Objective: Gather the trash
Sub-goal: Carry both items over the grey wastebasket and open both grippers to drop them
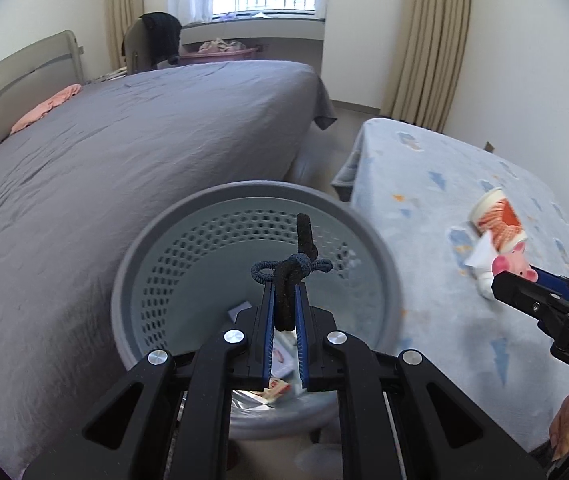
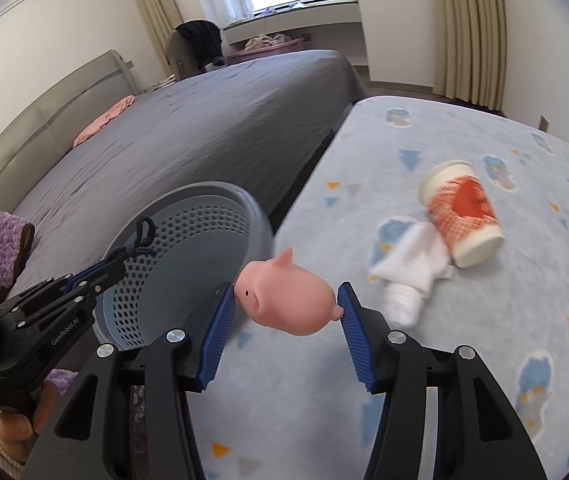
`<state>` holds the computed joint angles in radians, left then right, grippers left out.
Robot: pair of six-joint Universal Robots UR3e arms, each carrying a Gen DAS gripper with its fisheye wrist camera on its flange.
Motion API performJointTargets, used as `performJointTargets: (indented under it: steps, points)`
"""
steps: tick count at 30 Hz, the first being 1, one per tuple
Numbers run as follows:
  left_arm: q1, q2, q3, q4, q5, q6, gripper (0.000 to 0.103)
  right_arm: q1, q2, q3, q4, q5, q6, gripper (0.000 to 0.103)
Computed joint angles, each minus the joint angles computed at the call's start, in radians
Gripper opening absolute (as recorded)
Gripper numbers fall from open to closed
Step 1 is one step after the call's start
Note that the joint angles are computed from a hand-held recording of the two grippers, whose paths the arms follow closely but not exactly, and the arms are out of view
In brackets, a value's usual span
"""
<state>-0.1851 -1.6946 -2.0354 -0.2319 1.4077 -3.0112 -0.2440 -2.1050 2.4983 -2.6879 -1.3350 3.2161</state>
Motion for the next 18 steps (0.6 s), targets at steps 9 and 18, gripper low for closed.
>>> performJointTargets:
  steps: [9,18]
  points:
    - [0.068,-0.098,-0.007,0.068,-0.005,0.011,0.010,0.220,0.466,-0.224,-0.224,-0.089,0.076,0.051]
    - [0.098,-0.146,0.033,0.051,-0.009,-0.010,0.014,0.265,0.635,-0.359,-0.248,-0.105,0.072,0.051]
